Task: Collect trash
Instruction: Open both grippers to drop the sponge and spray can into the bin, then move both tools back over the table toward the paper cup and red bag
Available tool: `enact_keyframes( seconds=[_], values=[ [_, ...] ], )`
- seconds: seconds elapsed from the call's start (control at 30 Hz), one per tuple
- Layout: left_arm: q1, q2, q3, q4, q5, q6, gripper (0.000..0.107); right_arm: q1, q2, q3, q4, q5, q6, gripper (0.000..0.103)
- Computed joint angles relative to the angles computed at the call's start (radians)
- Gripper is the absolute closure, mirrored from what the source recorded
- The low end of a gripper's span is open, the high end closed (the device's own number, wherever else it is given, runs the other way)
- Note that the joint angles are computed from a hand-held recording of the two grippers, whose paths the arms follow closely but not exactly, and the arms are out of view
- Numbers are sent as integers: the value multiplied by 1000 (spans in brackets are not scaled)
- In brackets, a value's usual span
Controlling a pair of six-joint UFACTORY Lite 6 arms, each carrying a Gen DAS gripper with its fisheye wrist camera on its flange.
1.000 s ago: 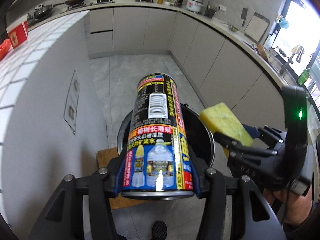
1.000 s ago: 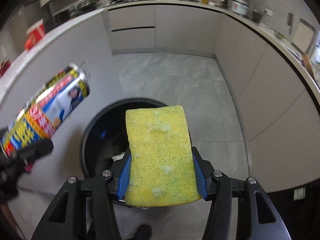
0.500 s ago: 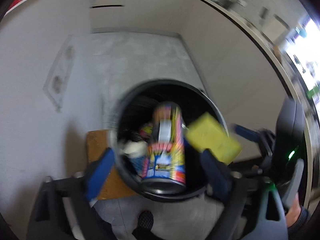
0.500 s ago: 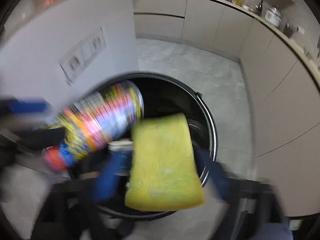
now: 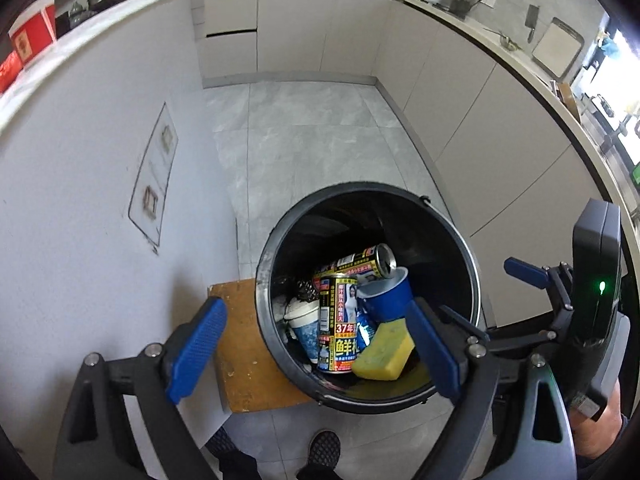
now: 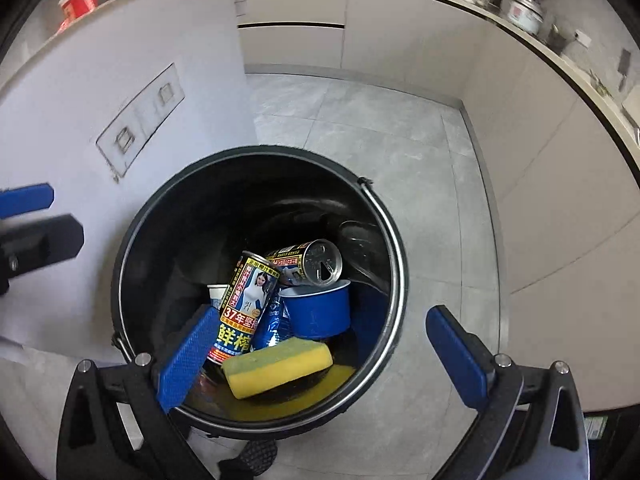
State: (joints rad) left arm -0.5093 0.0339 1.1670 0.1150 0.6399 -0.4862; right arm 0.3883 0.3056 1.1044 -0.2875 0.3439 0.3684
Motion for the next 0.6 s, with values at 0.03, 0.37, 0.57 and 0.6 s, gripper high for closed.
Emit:
enact_keyframes(
  seconds=[0.03,0.37,0.57,0.6],
  values=[
    [-3,0,12,8,7,-6,15,-7,-5,8,26,17,-10,0],
    [-61,-15,77,102,74,-75,8,-36,-96,35,44,100,52,0],
    [-91,-42,122,124,140,-91,4,-38,-153,47,6,136,101,0],
    [-94,-53,130,129,149,-94,4,-40,-156,55,8,142,98,0]
  ],
)
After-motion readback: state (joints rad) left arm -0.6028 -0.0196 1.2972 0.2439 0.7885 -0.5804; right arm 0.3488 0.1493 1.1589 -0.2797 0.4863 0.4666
